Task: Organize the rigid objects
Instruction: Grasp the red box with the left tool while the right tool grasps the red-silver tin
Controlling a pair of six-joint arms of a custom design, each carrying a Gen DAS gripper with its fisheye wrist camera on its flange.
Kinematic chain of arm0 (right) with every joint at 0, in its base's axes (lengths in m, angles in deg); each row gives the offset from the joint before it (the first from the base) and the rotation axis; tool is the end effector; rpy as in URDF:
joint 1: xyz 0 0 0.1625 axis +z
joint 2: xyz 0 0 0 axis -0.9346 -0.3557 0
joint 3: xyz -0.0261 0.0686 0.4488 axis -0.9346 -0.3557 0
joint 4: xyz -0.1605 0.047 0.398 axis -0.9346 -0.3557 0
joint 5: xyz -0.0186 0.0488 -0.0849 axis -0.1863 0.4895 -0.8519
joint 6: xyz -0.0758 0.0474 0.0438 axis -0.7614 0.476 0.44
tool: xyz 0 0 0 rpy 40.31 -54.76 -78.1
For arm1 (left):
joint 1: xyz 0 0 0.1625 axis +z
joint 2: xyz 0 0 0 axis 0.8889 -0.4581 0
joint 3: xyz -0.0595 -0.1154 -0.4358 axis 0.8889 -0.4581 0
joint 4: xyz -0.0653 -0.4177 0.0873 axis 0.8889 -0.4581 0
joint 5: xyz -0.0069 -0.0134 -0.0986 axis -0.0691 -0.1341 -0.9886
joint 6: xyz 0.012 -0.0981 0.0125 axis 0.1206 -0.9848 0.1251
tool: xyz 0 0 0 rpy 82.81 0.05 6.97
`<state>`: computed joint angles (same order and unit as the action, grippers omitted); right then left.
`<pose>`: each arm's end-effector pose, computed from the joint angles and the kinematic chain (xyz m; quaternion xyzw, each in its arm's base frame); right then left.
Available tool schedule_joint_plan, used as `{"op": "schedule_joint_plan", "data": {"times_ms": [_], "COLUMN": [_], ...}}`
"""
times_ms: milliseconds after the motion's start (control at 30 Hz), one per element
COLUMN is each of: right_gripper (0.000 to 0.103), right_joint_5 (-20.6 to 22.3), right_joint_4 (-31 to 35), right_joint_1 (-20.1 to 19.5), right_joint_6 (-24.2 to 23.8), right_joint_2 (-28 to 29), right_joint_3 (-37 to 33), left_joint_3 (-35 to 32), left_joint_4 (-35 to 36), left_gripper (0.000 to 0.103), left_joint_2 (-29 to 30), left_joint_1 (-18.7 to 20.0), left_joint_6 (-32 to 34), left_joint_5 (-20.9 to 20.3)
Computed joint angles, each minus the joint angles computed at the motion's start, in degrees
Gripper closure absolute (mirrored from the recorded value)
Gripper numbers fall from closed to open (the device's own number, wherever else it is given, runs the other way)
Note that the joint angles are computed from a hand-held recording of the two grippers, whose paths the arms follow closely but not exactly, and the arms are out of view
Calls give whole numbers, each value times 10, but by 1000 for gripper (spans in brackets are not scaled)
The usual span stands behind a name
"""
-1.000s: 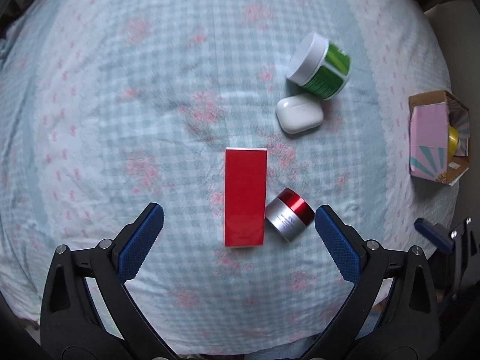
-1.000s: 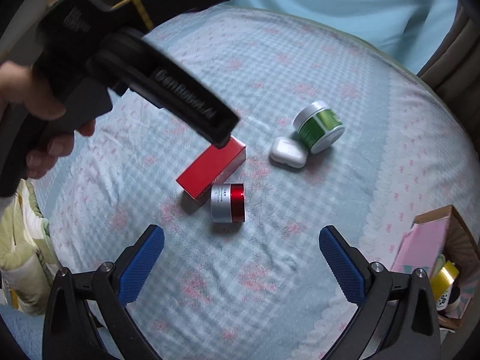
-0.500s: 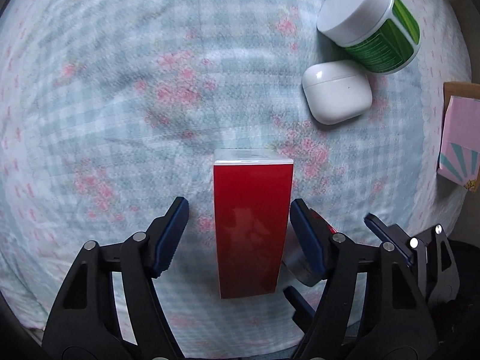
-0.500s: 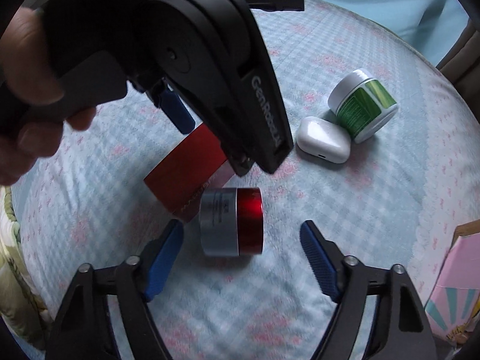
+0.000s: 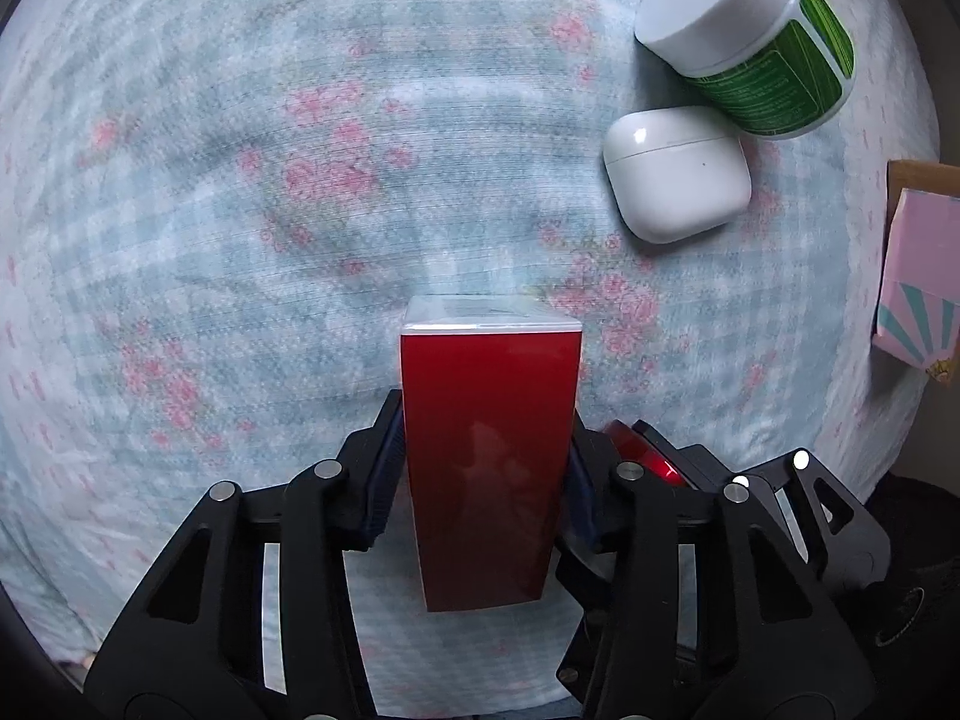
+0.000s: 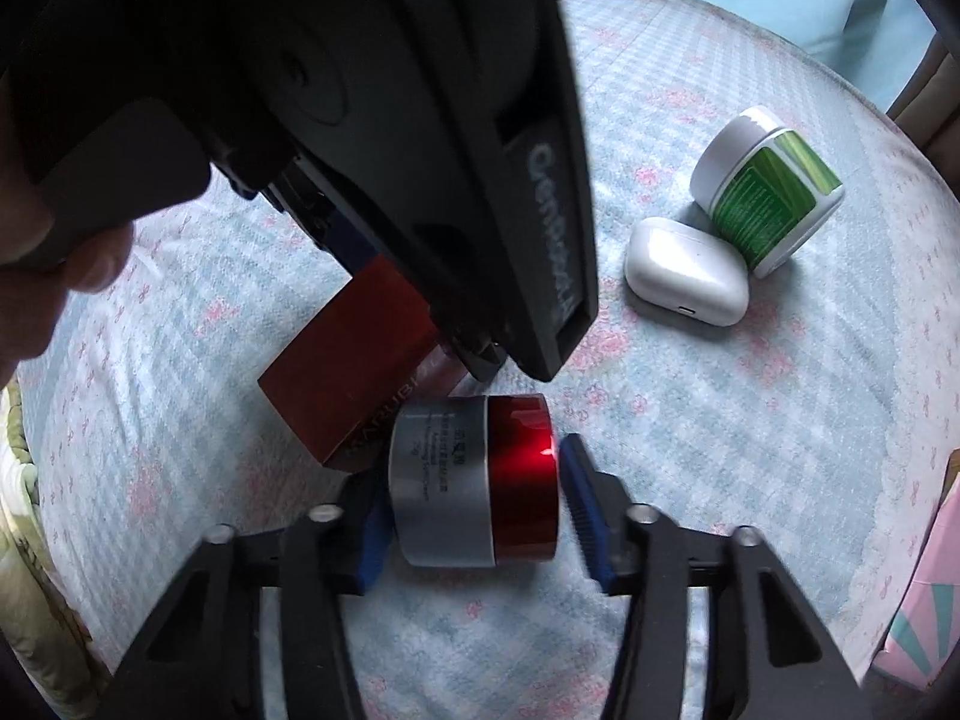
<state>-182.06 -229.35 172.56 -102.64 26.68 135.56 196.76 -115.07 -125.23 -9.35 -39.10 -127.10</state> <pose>0.1677 -0.3745 0.0551 0.2416 -0.9203 0.0582 0.3021 -0.1725 -0.5098 0.0315 0.0723 0.9319 0.1698 0.3122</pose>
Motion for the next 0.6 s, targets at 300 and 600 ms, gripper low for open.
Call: {"op": "schedule_joint_plan", "data": {"times_ms": [300, 600], "right_gripper": [64, 64], "right_joint_5": [-1, -13], "right_joint_4": [26, 62], "right_joint_1": [10, 20], "right_joint_6": [13, 47], "right_joint_2": [2, -26], "right_joint_3": [-18, -15], "left_joint_3": [10, 23], "left_joint_4": [-20, -40], "left_gripper": [61, 62], "left_joint_2": [-8, -52], "left_joint_1": [-11, -26], "left_joint_6": [-10, -36], "left_joint_5": [1, 3]}}
